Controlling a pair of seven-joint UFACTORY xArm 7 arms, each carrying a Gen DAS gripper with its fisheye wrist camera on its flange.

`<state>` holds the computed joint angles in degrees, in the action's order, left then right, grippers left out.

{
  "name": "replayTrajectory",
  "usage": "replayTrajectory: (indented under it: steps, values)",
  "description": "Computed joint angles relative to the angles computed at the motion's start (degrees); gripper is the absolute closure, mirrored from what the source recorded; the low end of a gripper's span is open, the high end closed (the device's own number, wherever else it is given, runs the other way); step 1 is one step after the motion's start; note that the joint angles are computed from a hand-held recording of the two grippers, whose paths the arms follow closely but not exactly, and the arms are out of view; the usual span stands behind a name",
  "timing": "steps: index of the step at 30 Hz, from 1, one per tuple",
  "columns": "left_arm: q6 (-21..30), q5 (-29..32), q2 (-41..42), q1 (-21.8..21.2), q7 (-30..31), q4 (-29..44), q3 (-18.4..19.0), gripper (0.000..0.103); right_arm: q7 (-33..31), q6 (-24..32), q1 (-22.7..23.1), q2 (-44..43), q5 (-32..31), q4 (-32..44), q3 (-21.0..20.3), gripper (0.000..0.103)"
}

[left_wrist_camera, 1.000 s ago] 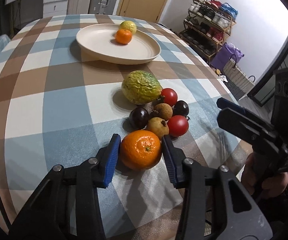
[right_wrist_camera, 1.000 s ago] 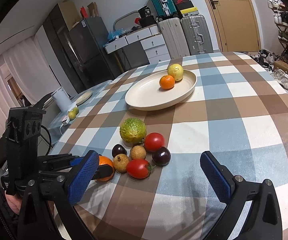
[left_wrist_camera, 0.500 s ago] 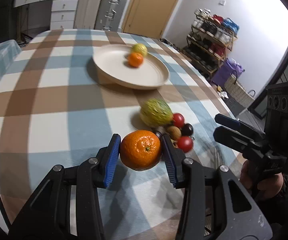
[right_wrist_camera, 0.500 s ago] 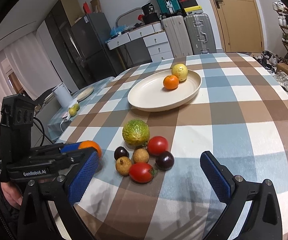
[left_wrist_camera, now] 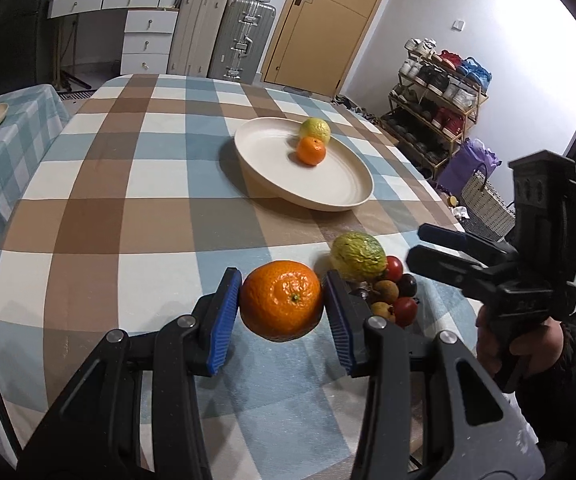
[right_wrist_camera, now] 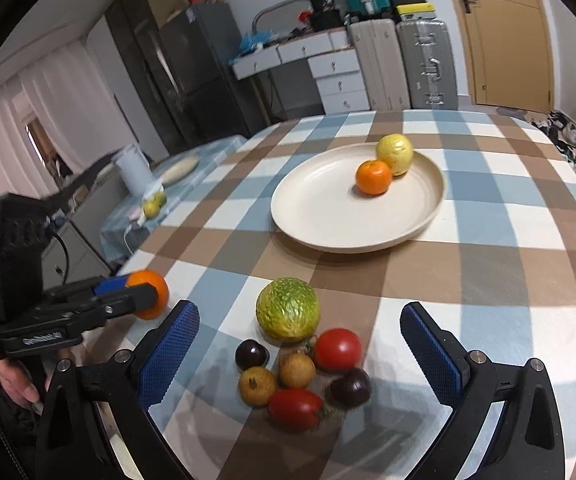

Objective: Organize fruits
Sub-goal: 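Grasp the second orange with the left gripper while the right gripper grasps the green fruit, then carry both fruits onto the cream plate and open both grippers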

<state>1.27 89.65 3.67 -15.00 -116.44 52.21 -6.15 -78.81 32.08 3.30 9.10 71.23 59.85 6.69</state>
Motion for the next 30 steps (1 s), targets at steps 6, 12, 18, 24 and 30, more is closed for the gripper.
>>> replayTrajectory:
  steps: [6, 12, 18, 24, 30]
  values:
    - [-0.67, 1.89, 1.16, 0.45, -1.92, 0.40, 0.36, 0.064, 3.17, -1.56, 1.32, 4.33, -6.03, 3.54, 1.47, 0.000]
    - [-1.27, 3.31, 2.24, 1.42, -3.61, 0.83, 0.27, 0.064, 4.92, -4.09, 1.59, 6.99, -11.01, 5.09, 3.55, 0.016]
    - [-1.36, 2.89, 2.95, 1.63, -3.19, 1.19, 0.24, 0.064, 6.56, -7.00, 0.84, 8.34, -13.95, 5.41, 5.40, 0.035]
    - [-1.40, 0.35, 3.70, 1.32, -0.51, 1.53, 0.86, 0.064, 5.66, -7.13, -0.11, 8.42, -15.13, 5.24, 6.57, 0.055]
    - [-1.40, -6.32, 4.17, 0.42, 6.88, 1.89, 2.24, 0.064, 2.56, -3.34, -2.27, 8.17, -9.76, 6.08, 7.19, 0.055]
